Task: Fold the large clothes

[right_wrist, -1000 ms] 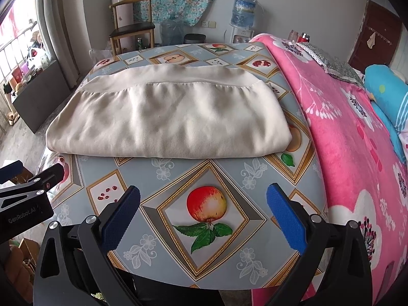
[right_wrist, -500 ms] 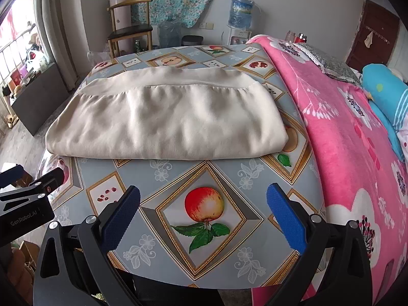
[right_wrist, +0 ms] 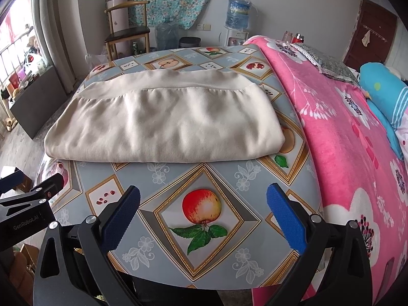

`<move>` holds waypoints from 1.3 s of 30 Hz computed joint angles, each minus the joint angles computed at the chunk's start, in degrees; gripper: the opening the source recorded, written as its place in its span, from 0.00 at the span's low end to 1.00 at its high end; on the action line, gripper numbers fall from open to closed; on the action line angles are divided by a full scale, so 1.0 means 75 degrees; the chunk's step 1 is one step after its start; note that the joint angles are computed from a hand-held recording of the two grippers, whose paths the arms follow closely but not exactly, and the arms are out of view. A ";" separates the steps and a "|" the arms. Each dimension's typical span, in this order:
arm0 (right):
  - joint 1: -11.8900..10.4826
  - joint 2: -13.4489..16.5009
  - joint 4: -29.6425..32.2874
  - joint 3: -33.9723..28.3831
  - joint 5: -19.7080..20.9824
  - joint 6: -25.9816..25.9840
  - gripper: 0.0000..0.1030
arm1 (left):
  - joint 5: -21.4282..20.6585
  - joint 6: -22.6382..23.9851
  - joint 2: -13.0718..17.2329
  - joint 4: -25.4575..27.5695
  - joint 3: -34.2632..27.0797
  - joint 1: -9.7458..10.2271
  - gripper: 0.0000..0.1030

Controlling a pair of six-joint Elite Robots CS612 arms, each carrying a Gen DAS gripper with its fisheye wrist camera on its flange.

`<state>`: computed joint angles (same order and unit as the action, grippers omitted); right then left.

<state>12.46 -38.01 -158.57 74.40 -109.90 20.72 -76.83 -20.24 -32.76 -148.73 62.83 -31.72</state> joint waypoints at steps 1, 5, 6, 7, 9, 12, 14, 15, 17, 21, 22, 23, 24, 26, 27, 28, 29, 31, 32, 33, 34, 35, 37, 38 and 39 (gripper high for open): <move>0.0000 0.0000 0.0000 0.0000 0.0000 0.0000 0.94 | -0.0004 0.0006 -0.0001 -0.0001 0.0000 0.0002 0.93; 0.0001 0.0003 0.0009 -0.0007 -0.0004 0.0003 0.94 | -0.0012 -0.0006 -0.0009 -0.0014 0.0028 0.0004 0.93; 0.0002 0.0004 0.0007 -0.0007 -0.0009 0.0009 0.94 | -0.0017 -0.0002 -0.0006 -0.0010 0.0018 0.0010 0.93; 0.0002 0.0007 0.0016 -0.0014 -0.0011 0.0014 0.94 | -0.0013 -0.0006 -0.0006 -0.0009 0.0021 0.0007 0.93; 0.0001 0.0007 0.0014 -0.0014 -0.0009 0.0011 0.94 | -0.0011 -0.0001 -0.0005 -0.0002 0.0016 0.0007 0.93; -0.0003 0.0005 0.0021 -0.0014 0.0005 0.0004 0.94 | -0.0026 -0.0010 -0.0008 -0.0003 0.0030 0.0011 0.93; -0.0002 0.0007 0.0026 -0.0017 0.0002 -0.0002 0.94 | -0.0014 0.0002 -0.0003 0.0000 0.0015 0.0016 0.93; -0.0002 0.0008 0.0025 -0.0018 0.0000 -0.0004 0.94 | -0.0020 -0.0007 -0.0007 -0.0007 0.0029 0.0011 0.93; -0.0005 0.0008 0.0015 -0.0014 0.0001 -0.0018 0.94 | -0.0029 -0.0004 0.0005 -0.0001 0.0012 0.0019 0.93; -0.0003 0.0016 0.0035 -0.0028 0.0007 0.0002 0.94 | -0.0032 -0.0004 0.0005 0.0008 0.0009 0.0020 0.93; -0.0005 0.0020 0.0041 -0.0032 0.0012 0.0000 0.94 | -0.0030 -0.0002 0.0005 0.0006 0.0008 0.0021 0.93; -0.0005 0.0024 0.0049 -0.0039 0.0011 -0.0004 0.94 | -0.0030 -0.0002 0.0005 0.0006 0.0008 0.0021 0.93; -0.0004 0.0027 0.0053 -0.0045 0.0008 -0.0008 0.94 | -0.0037 -0.0006 0.0004 0.0004 0.0008 0.0022 0.93; -0.0004 0.0030 0.0044 -0.0046 0.0011 -0.0007 0.94 | -0.0028 -0.0002 0.0005 0.0003 0.0007 0.0022 0.93; -0.0002 0.0033 0.0057 -0.0054 0.0008 -0.0004 0.94 | -0.0033 0.0000 0.0004 0.0005 0.0008 0.0023 0.93; -0.0002 0.0033 0.0057 -0.0054 0.0008 -0.0004 0.94 | -0.0037 -0.0006 0.0003 -0.0005 0.0018 0.0021 0.93; -0.0002 0.0032 0.0057 -0.0053 0.0007 -0.0003 0.94 | -0.0041 -0.0001 0.0004 0.0004 0.0007 0.0025 0.93; -0.0003 0.0032 0.0060 -0.0053 0.0013 -0.0004 0.94 | -0.0029 0.0004 0.0004 0.0004 0.0007 0.0024 0.93; -0.0004 0.0031 0.0064 -0.0051 0.0017 -0.0004 0.94 | -0.0036 0.0002 0.0005 0.0014 0.0004 0.0025 0.93; -0.0003 0.0034 0.0077 -0.0058 0.0011 -0.0003 0.94 | -0.0047 -0.0002 0.0004 0.0009 0.0012 0.0024 0.93; -0.0001 0.0040 0.0093 -0.0069 0.0012 0.0000 0.94 | -0.0039 -0.0001 0.0004 0.0012 0.0004 0.0025 0.93; -0.0002 0.0039 0.0103 -0.0068 0.0018 0.0004 0.94 | -0.0037 -0.0005 0.0003 0.0005 0.0016 0.0020 0.93; 0.0002 0.0046 0.0113 -0.0076 0.0020 -0.0001 0.94 | -0.0040 -0.0002 0.0004 0.0011 0.0005 0.0025 0.93; 0.0004 0.0045 0.0119 -0.0076 0.0017 -0.0004 0.94 | -0.0046 -0.0004 0.0004 0.0013 0.0004 0.0027 0.93; 0.0004 0.0045 0.0104 -0.0071 0.0016 0.0000 0.94 | -0.0037 -0.0004 0.0004 0.0004 0.0006 0.0025 0.93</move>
